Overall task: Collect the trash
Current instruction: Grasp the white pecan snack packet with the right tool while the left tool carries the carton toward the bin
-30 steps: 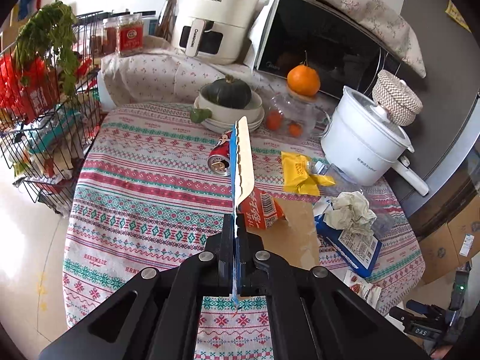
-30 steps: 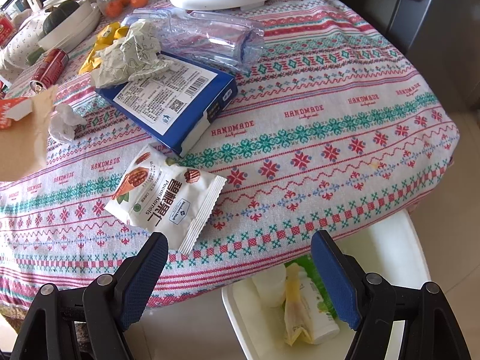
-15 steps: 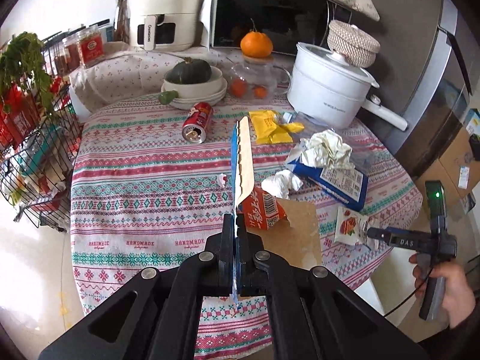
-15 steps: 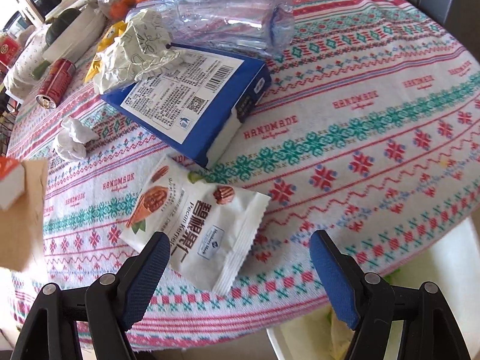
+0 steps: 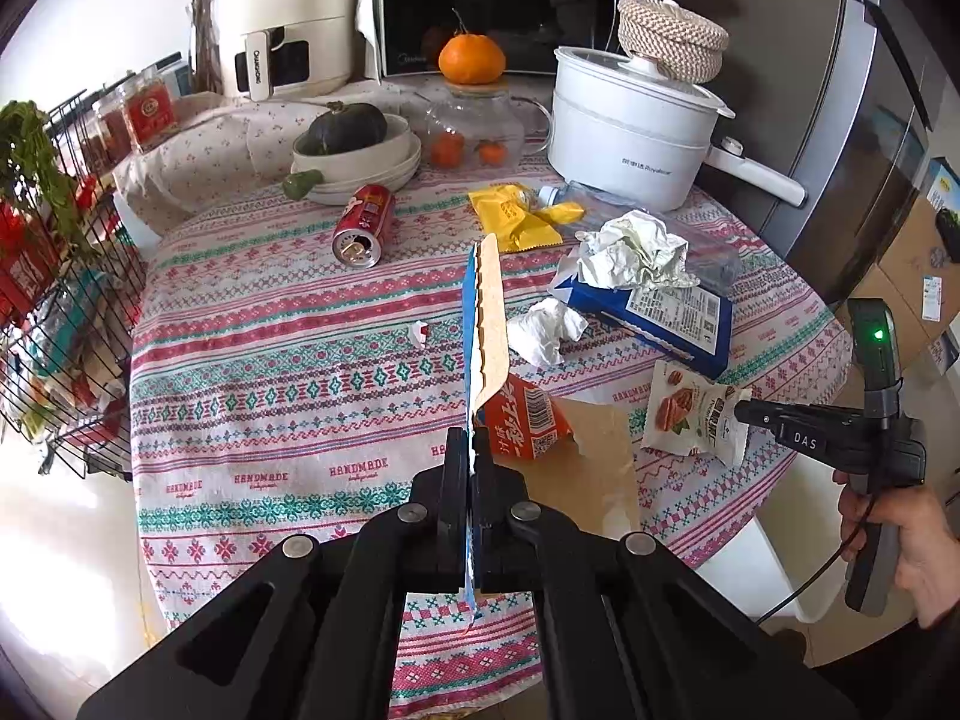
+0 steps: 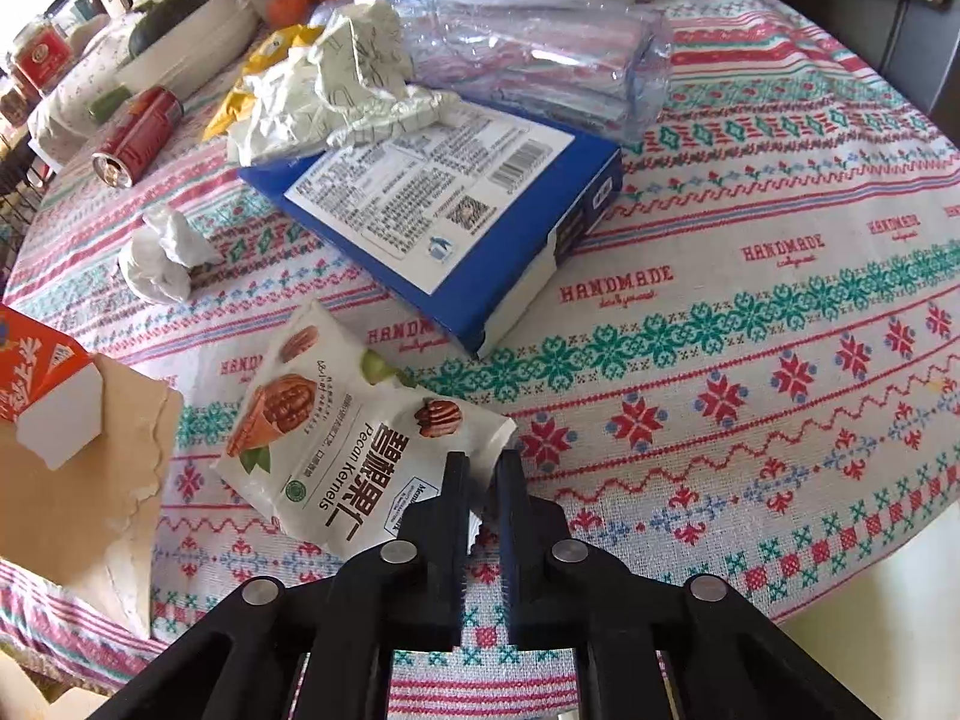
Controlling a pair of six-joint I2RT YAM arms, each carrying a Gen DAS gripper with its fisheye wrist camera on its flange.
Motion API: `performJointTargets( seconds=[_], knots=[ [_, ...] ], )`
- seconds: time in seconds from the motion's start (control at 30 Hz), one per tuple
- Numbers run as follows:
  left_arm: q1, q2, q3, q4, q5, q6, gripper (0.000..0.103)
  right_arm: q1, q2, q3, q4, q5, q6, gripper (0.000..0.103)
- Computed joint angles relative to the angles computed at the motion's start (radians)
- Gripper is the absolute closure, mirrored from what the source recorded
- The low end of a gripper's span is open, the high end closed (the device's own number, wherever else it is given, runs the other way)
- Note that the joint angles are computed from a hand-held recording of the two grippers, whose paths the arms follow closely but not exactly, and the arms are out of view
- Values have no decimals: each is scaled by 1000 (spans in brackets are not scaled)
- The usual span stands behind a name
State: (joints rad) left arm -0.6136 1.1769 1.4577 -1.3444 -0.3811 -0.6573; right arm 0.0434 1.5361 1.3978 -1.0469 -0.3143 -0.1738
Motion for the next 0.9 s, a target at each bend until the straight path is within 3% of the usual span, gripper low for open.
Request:
performJointTargets(
  seconds=[0.23, 0.57, 0.9],
  knots=[
    [-21, -4, 32, -8, -20, -10, 103, -49, -71, 54, -69, -117, -34, 103],
    [-150, 60, 131, -9, -90, -50, 103, -139, -146, 181, -243, -132, -132, 103],
    [-313, 233, 281, 50, -103, -57, 103, -431, -137, 310, -420, -212, -351, 103]
  ],
)
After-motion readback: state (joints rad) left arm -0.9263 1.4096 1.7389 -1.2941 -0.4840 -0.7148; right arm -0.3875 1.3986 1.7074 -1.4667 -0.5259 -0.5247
